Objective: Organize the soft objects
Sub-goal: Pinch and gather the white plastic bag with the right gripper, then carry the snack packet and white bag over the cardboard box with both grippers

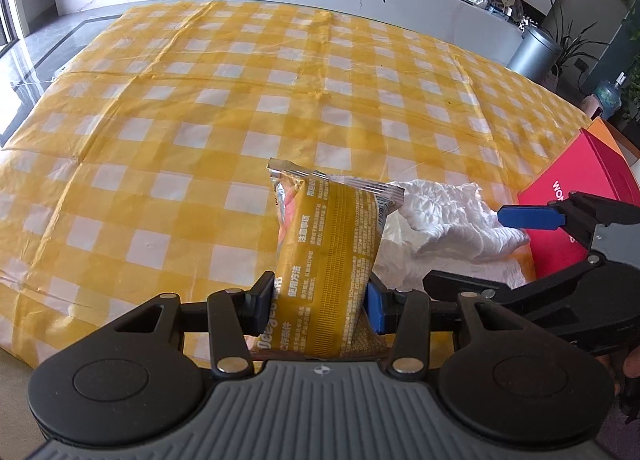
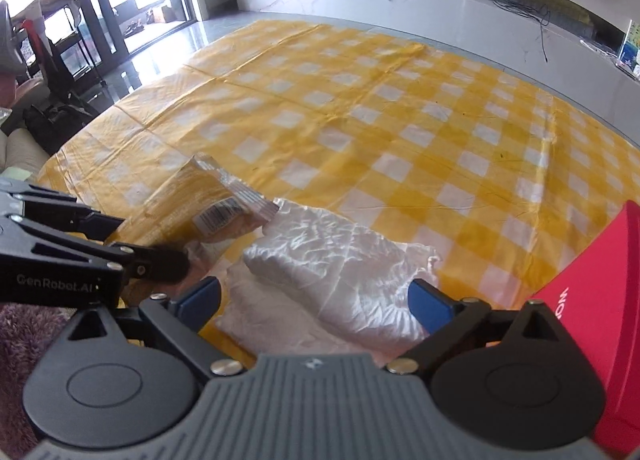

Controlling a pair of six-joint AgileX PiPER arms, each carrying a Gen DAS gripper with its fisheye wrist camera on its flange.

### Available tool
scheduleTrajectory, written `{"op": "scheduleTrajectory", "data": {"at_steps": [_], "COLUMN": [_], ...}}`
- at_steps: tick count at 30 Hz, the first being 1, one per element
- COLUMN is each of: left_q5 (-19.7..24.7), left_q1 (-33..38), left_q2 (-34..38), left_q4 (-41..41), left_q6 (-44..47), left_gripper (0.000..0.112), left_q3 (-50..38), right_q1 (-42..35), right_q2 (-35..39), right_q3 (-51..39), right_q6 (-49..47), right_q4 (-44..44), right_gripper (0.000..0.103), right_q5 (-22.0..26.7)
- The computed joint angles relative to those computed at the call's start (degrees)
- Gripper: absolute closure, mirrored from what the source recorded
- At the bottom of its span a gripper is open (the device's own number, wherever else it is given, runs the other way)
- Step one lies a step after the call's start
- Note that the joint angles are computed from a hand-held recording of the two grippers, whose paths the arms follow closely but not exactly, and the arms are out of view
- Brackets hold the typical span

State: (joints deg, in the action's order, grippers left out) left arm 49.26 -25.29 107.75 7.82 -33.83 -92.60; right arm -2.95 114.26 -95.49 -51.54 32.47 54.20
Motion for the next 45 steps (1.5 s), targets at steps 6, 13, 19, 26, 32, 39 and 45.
{"op": "scheduleTrajectory", "data": {"at_steps": [6,13,19,26,32,39,45], "left_q5": [0.5,1.2,1.3,0.5,2.1,5.5,7.9], "left_q1": [0.3,-0.4,-0.7,-2.2,-5.4,-12.5,-19.6], "left_q2": [1.1,2.2,1.6,-2.2,-6.7,-9.8,-7.1], "left_q4": [-0.6,1.2,2.6,5.6,9.1,14.6,17.3], "left_q6": [0.1,-0.9,-2.4,-6.1,-9.9,-13.8,-13.6], "left_gripper": [0.060,0.060,0.060,0.060,0.060,0.060,0.060], "left_q3": [-0.4,-1.5,-1.4,0.5,0.8,-2.4,-10.5], "right_q1": [1.4,2.3,2.6,1.7,-1.6,-12.3,-25.4], "right_q2": [0.3,-2.9,-4.0,-6.9,-16.1,-27.2,-33.6], "right_q3": [5.4,12.5,13.3,13.6,18.3,23.4,25.9], "right_q6": [-3.3,-6.2,-3.3,-2.3,-6.3,-9.7,-15.6], "right_q4": [-0.7,-0.1,-2.7,-0.8,6.2,13.7,20.0], "right_gripper": [0.006,0.028,0.080,0.090,0.090,0.090,0.090], "right_q5": [-5.8,-14.2,-17.3,-17.2,-14.0,-7.0,-0.2]}}
